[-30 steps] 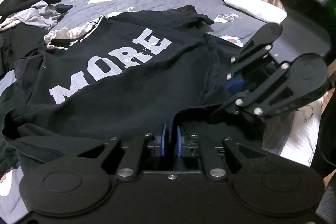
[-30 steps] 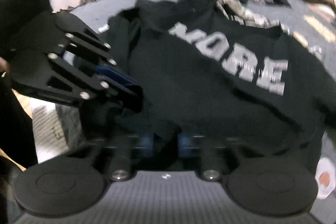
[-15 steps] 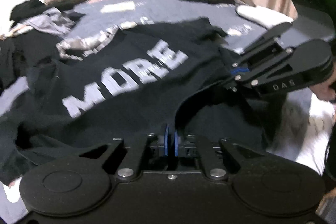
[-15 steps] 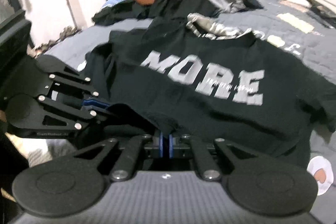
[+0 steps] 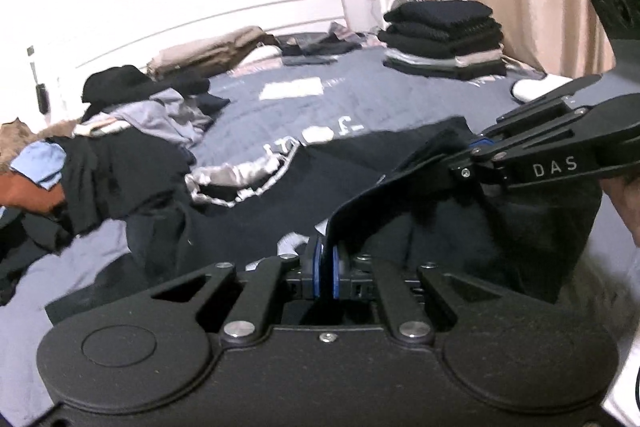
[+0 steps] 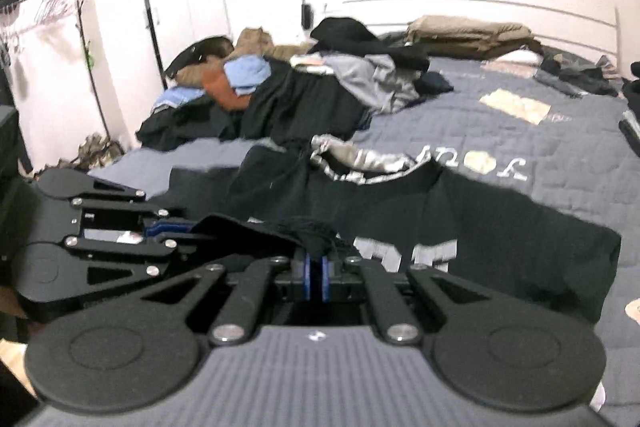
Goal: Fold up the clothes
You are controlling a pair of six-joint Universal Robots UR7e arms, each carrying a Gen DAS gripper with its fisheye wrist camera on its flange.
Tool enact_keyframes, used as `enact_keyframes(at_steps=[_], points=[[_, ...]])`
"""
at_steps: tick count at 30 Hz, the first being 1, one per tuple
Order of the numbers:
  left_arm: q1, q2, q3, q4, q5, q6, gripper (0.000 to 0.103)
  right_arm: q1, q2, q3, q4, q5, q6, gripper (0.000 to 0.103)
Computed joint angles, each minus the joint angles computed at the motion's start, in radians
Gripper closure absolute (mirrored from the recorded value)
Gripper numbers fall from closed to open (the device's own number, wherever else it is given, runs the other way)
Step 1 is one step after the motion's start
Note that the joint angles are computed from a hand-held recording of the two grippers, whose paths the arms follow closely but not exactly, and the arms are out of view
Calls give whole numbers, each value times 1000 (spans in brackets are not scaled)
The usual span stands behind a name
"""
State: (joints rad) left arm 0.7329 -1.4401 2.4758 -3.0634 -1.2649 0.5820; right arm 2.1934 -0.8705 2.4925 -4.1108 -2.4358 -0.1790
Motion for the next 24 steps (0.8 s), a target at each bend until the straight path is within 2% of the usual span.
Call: enact_keyframes(at_steps=[5, 9, 10, 11, 12, 15, 20, 22, 24], points=[[22, 63, -23, -4, 31, -6, 97, -70, 22, -15, -3, 26, -10, 98], [40, 108, -37, 28, 83, -28, 93, -136, 41, -21, 22, 43, 23, 97], [41, 110, -37, 38, 97, -32, 83, -150, 41, -19, 36, 48, 42, 97], [40, 109, -38, 47, 111, -33, 78, -159, 43, -18, 52, 47, 61, 97], [40, 108, -38, 55, 124, -34, 67, -161, 51, -22, 69, 25, 73, 95], [44, 79, -33, 33, 119, -43, 30, -165, 49, -29, 177, -24, 110, 93], [80, 7, -52, 16, 63, -90, 24, -145, -5, -16, 268, -26, 169, 83], [99, -15, -63, 8, 48, -115, 13, -132, -43, -6, 302, -19, 191, 73], [117, -30, -73, 14, 42, -136, 9, -116, -67, 11, 269, -11, 191, 67]])
